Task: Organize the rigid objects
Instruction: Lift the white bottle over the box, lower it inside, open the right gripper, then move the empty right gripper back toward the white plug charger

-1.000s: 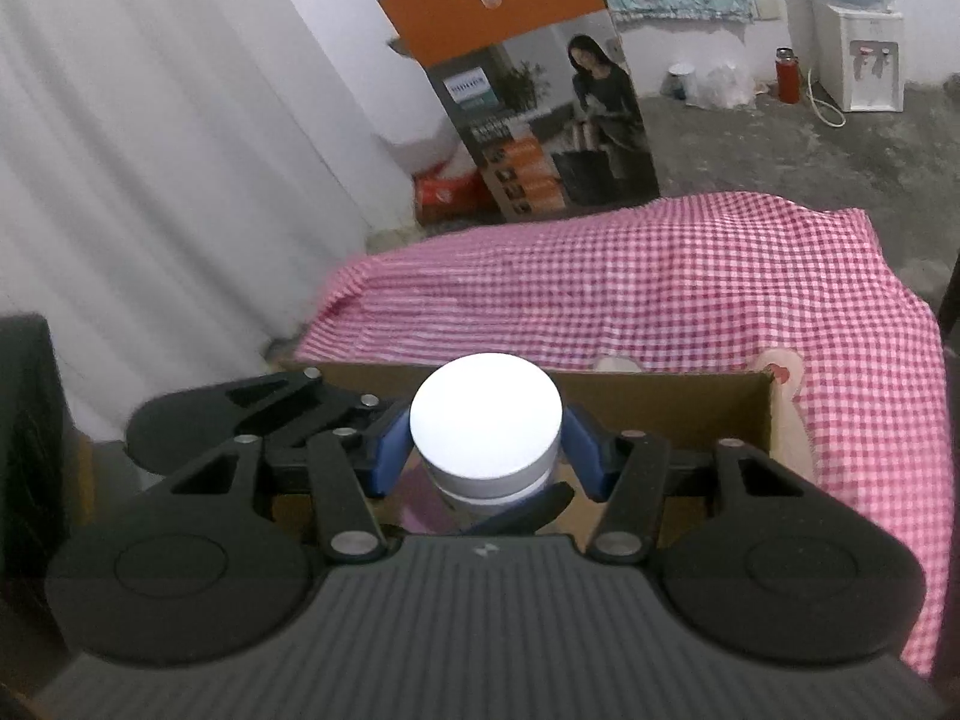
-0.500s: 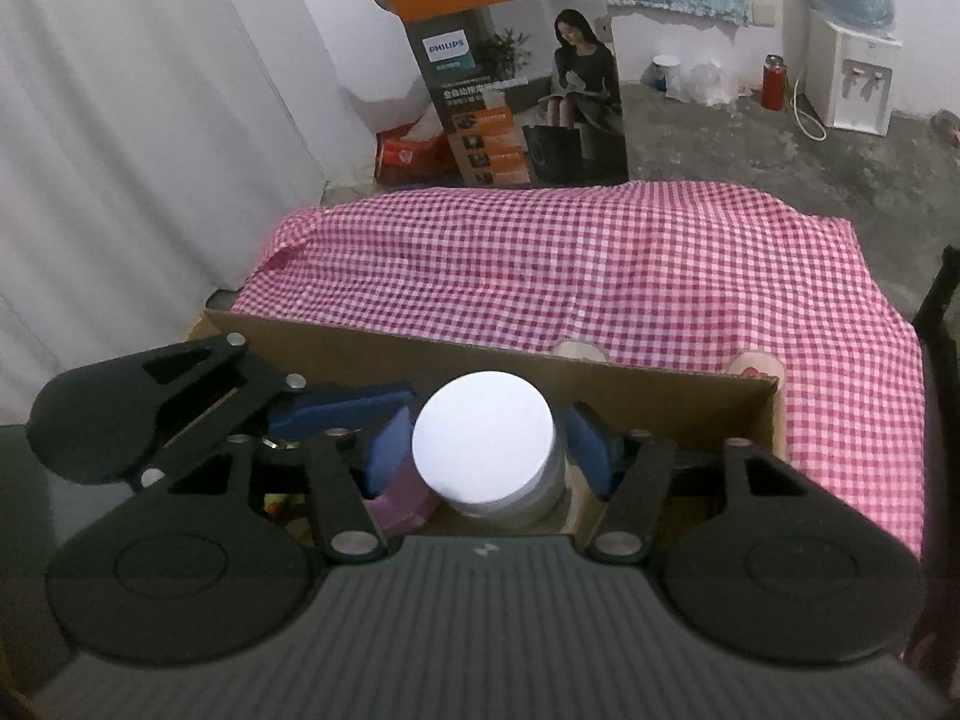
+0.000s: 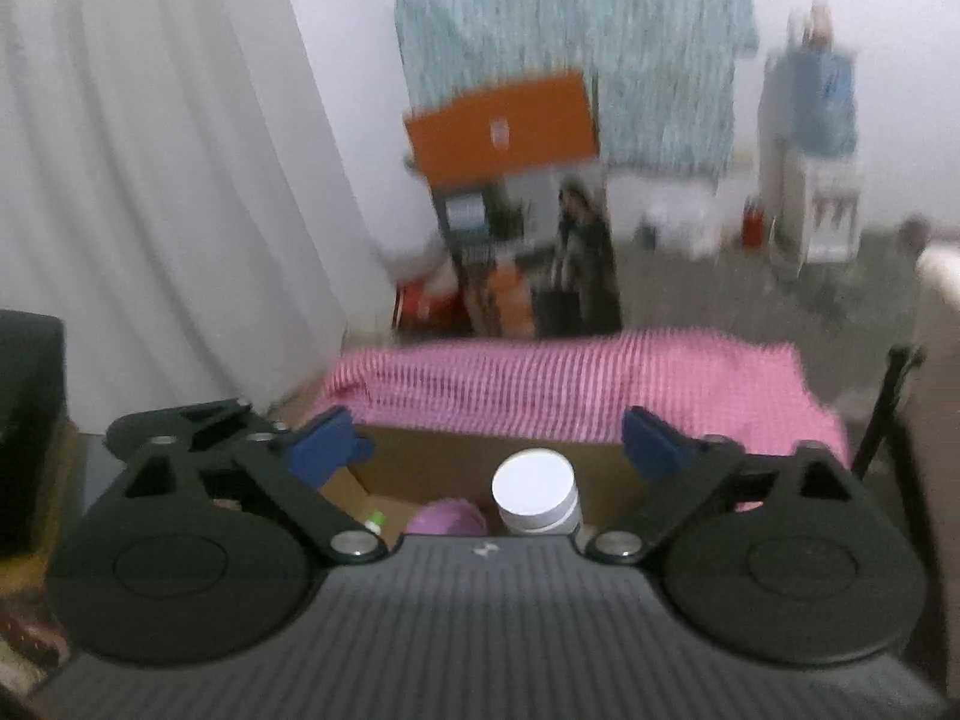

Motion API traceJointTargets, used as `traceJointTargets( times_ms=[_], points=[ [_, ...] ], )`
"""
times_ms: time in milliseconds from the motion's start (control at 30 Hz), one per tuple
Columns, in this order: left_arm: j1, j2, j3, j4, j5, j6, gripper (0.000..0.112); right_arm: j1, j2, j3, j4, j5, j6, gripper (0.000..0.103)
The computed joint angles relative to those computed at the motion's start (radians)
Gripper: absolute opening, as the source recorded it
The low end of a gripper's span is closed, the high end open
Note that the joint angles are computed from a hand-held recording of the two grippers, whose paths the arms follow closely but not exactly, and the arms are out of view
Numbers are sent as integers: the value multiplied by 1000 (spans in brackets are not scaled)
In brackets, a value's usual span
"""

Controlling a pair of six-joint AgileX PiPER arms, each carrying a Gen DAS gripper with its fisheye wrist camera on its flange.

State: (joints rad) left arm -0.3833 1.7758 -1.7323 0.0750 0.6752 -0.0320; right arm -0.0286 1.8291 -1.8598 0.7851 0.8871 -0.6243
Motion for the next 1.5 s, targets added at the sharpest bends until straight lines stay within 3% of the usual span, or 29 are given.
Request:
traceJointTargets(
  times_ms=[100,233,300,433,500,600,767,900,1000,1133,1333,1433,1500],
  points=[
    [1,-133,159,7,-64,-22,93,-40,-202,247,93,-86,-122,102],
    [9,-276,316,-34,-39,-36,93,-93,-430,505,140,-145,-194,102],
    [13,-343,402,-49,-23,-59,95,-88,-527,606,69,-192,-174,102],
    [48,-480,614,-181,-59,-48,101,24,-699,806,-272,-361,52,102],
    [42,-555,734,-227,-118,-66,102,28,-751,882,-278,-375,56,102],
    [-3,-638,874,-238,-206,-87,103,-24,-798,980,-121,-344,-108,102],
    [-163,-693,1035,41,-339,-402,103,-109,-832,1116,146,-273,-379,102],
    [-263,-647,1086,424,-407,-800,103,-144,-805,1184,276,-236,-495,102],
    [-349,-575,1060,724,-364,-1059,103,-168,-717,1186,324,-187,-499,102],
    [-451,-479,1037,1072,-306,-1334,103,-166,-604,1183,389,-185,-479,102],
    [-477,-349,981,1219,-318,-1423,102,-120,-462,1163,504,-241,-525,100],
    [-468,-298,957,1230,-331,-1427,100,-110,-387,1118,501,-244,-513,88],
    [-454,-272,944,1233,-352,-1428,100,-104,-346,1090,482,-236,-491,73]
  ],
)
